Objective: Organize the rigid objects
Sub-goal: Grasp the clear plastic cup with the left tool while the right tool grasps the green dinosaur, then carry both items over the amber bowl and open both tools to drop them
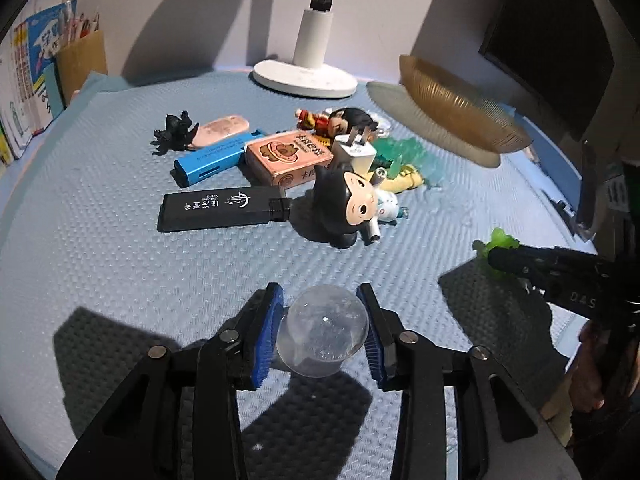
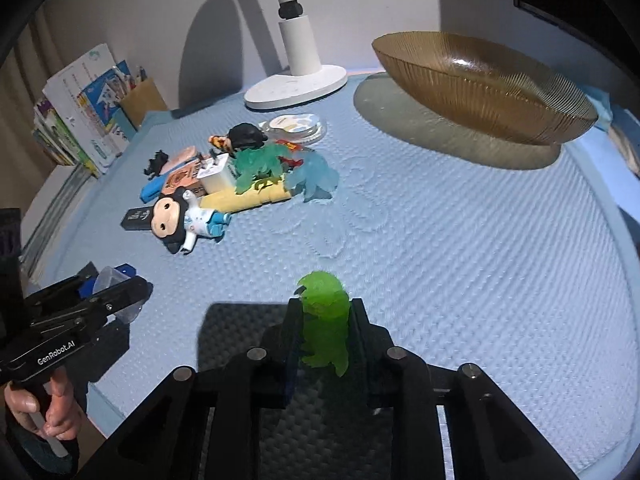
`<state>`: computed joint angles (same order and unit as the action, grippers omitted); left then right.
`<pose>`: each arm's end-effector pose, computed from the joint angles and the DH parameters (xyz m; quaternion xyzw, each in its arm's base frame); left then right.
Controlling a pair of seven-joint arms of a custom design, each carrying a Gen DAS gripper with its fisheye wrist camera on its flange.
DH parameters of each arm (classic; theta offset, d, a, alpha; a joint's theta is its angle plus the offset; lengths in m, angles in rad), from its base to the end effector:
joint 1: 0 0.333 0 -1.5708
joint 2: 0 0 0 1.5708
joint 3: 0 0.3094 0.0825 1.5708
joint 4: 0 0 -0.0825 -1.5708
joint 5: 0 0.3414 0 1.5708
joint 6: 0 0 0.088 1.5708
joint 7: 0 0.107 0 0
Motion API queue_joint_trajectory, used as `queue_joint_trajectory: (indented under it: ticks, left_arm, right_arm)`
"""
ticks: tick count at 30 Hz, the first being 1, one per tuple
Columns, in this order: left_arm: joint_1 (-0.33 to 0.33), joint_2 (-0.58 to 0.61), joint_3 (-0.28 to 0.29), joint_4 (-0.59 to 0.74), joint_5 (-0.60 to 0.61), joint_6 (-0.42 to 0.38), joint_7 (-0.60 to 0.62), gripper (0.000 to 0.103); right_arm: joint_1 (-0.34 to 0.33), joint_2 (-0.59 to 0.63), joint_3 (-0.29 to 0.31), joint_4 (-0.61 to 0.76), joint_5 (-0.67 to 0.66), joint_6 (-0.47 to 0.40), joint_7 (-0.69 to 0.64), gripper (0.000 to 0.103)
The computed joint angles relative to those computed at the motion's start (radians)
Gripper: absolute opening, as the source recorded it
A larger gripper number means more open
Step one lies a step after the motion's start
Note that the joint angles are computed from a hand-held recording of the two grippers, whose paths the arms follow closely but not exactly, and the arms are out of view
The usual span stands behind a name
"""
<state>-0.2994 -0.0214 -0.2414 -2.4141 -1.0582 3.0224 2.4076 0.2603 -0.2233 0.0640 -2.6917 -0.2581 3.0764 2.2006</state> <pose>0.4406 -0.1890 0.3897 -0.5344 0.7735 -0.3284 0.0906 0.3920 0.1538 0.3978 -0.6573 0.6912 -0.1406 0.2656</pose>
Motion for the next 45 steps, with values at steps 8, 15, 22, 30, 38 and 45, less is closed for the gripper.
queue_joint_trajectory:
  ticks: [8, 15, 22, 30, 38, 45]
  left_arm:
    - [-0.017, -0.067, 0.023, -0.085, 0.015, 0.028, -0.023, 0.073]
    - [-0.045, -0.033, 0.007, -0.056, 0.011, 0.065, -0.008, 0.035]
    - [-0.106, -0.058, 0.012, 0.038, -0.030, 0.095, 0.120, 0.035]
    - [-0.122, 0.194, -0.014, 0.518, 0.276, 0.021, -0.046, 0.035]
    - [-0.215, 0.490, 0.056, 0.812, 0.644, -0.148, -0.408, 0.035]
    - [-0.182, 0.558, 0.003, 0.889, 0.752, -0.193, -0.511, 0.036]
  right_arm:
    - [0.071, -0.030, -0.073, -0.050, 0.089, 0.057, -0.057, 0.062]
    - [-0.254, -0.005, 0.242, 0.033, -0.230, -0.054, 0.221, 0.033]
    - [-0.172, -0.103, 0.088, 0.021, -0.250, -0.035, 0.190, 0.032]
    - [-0.279, -0.151, 0.012, 0.204, -0.292, -0.108, 0.164, 0.032]
    - [-0.192, 0.061, -0.130, 0.316, -0.046, -0.174, -0.045, 0.032]
    - [-0.226, 0.090, -0.109, 0.326, -0.055, -0.205, -0.086, 0.033]
